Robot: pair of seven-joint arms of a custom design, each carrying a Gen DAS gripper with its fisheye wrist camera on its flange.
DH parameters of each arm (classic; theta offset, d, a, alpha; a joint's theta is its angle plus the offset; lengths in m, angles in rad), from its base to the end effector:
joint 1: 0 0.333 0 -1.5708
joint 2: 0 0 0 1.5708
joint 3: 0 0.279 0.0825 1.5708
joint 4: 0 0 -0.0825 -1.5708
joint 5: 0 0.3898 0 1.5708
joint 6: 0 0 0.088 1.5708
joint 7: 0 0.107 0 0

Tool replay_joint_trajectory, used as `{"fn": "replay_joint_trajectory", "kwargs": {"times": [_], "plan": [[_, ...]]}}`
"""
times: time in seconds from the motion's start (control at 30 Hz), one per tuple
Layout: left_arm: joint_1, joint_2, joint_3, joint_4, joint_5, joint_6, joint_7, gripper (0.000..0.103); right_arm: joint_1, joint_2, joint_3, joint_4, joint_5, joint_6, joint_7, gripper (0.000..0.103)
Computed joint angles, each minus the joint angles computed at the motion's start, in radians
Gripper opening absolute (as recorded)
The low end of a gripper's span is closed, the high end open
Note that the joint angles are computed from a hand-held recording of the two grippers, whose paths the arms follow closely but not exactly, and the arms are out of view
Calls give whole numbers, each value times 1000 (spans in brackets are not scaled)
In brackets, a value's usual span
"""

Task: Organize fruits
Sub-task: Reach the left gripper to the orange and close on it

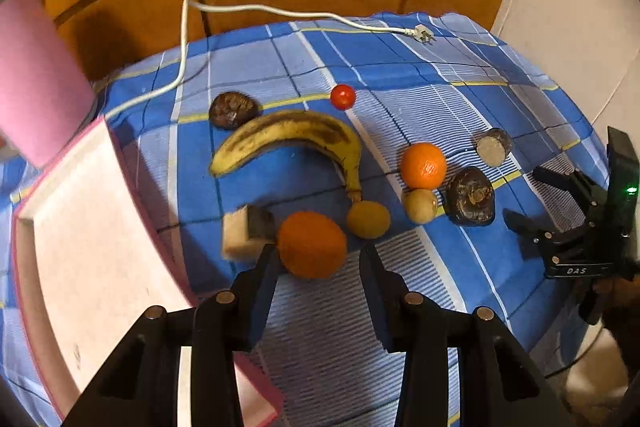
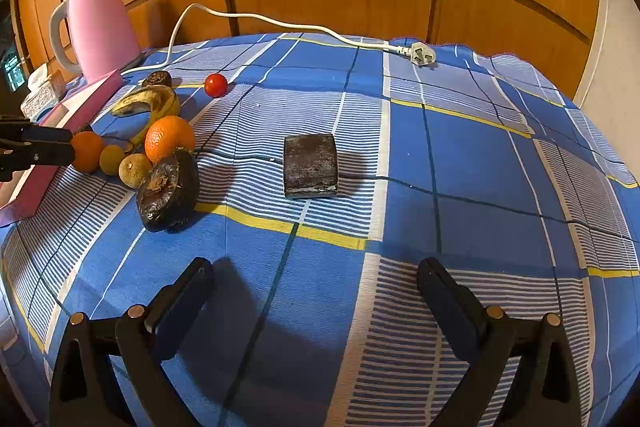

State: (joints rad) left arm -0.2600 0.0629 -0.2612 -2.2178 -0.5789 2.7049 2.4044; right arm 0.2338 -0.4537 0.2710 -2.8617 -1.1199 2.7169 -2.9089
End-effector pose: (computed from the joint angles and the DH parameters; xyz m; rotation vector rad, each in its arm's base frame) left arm 0.5038 -0.2669 0.3501 -0.9968 2.7456 -0.8008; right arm 0.3201 0.1969 0.2879 -1.5309 2.1091 -0.7822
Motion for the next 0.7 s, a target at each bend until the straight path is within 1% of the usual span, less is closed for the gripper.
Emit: {"fn": "replay_joint_trajectory", "kwargs": {"times": [0.1,0.2,0.27,0.3,0.4,0.47,0.5,0.6,0.7], "plan": [[-1,5,3,-4,29,2,-26,42,0,0,2,0,-5,-1,6,103],[-1,24,2,21,40,-13,-47,42,0,-1,0,-1,-6,0,7,103],[-3,34,-1,32,53,-3,-58,42,0,-2,0,-2,-8,1,8,103],[-8,45,3,40,92,4,-95,42,1,-2,0,-2,-8,1,8,103],[-12,63,4,48,148,2,-143,42,0,-3,0,-2,-10,1,12,103],[-16,69,3,35,184,31,-164,40,-1,-3,3,-2,-14,1,18,103],[-12,69,-2,30,173,45,-155,40,-1,-3,3,-2,-17,1,20,103],[1,72,-12,31,127,47,-140,39,0,-2,3,-2,-20,-1,24,103],[3,66,-20,14,101,79,-115,37,1,-1,1,-2,-22,-1,25,103]]}}
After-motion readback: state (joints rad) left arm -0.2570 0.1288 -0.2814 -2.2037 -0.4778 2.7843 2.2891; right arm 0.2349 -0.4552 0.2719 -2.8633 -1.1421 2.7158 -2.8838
